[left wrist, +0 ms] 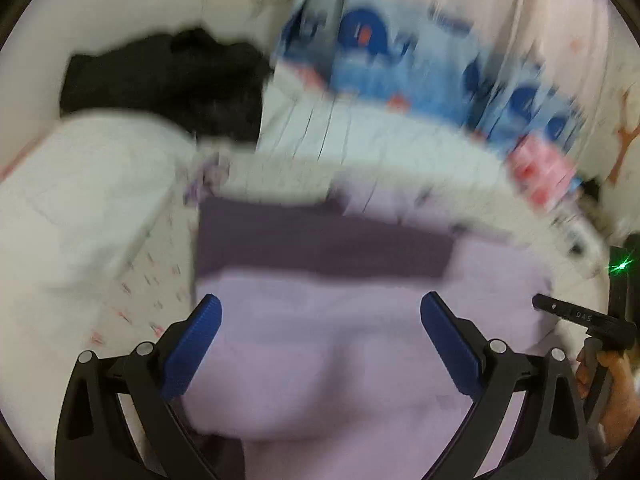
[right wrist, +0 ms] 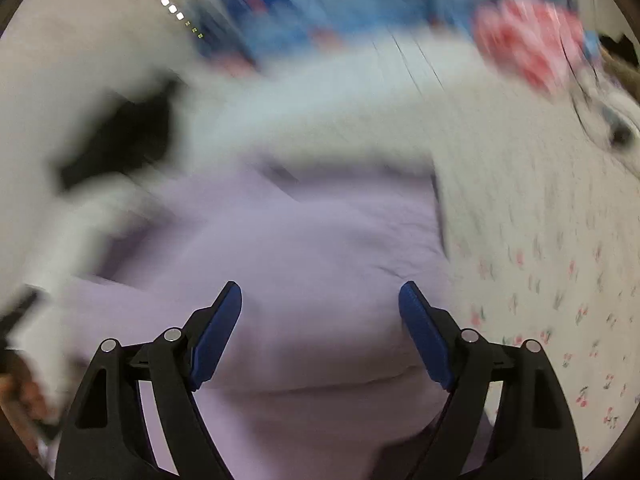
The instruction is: Fold large clothes
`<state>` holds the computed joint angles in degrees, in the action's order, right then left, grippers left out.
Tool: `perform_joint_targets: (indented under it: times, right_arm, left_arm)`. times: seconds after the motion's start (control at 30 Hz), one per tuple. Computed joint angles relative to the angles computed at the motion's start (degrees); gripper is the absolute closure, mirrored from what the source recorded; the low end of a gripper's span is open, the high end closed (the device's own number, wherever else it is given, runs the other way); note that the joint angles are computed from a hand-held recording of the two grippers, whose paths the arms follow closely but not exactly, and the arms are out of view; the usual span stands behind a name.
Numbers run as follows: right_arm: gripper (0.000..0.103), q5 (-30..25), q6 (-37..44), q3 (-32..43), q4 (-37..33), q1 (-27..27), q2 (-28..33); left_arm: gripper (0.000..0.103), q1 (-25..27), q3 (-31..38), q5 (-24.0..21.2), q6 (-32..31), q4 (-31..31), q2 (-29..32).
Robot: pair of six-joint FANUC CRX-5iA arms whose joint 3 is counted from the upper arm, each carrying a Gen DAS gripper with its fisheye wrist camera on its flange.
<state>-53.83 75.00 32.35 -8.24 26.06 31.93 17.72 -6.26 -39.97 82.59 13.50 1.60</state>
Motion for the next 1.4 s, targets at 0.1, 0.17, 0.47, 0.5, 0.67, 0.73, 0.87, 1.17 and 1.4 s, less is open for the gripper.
perform_joint_targets:
  times: [0.1,0.17,0.47,0.5,0.67,0.73,0.87,1.17,1.4]
  right_arm:
    - [0.023,8.1,-0.2,-6.5,0.6,0.5,-2.7]
    - [0.023,6.1,0.8,-6.1,3.1,1.3,-2.8]
    - [0.007,5.1,0.4,-31.1,6.2,3.2,-25.2]
    - [0.007,3.0,0.4,-32.7,6.6,3.5,-24.4]
    - [0.006,8.3,-3.3,-38.8,10.1,5.0,-26.8]
    - [0.006,10.1,-7.2,-41.4,14.8,6.6,-27.7]
    - [0.006,11.0,-7.0,-42.1,13.3,6.0,-28.5]
    - [0.006,7.2,1.9,-37.2,3.9,2.1,-26.6]
    - [0.006,2.5,17.4,-42.3,-6.0,-2.1,-34.9]
  left_arm:
    - [0.006,1.1,-4.1,1.6,-1.0,1.6,2.9]
    - [0.006,1.3,-5.5,3.3,-0.2,1.2,1.0]
    - [0.006,5.0,-15.8,-7.2,-3.7,11.0,-14.8]
    - [0.006,4.9,-16.8,-8.7,-4.2,11.6,-15.4]
    - [0.006,6.0,-13.5,-14.9,3.2,9.2,-12.1]
    - [0.006,6.7,-15.0,-12.9,5.6,8.8,-14.7]
    - [0.006,7.4,-20.1,-9.0,7.3,11.2,-22.9]
    - [0.006,-4.1,-20.3,-3.7,9.8,-3.1,-29.1]
    - [0.006,-8.6,-18.9,-3.0,13.2,-11.9,-27.8]
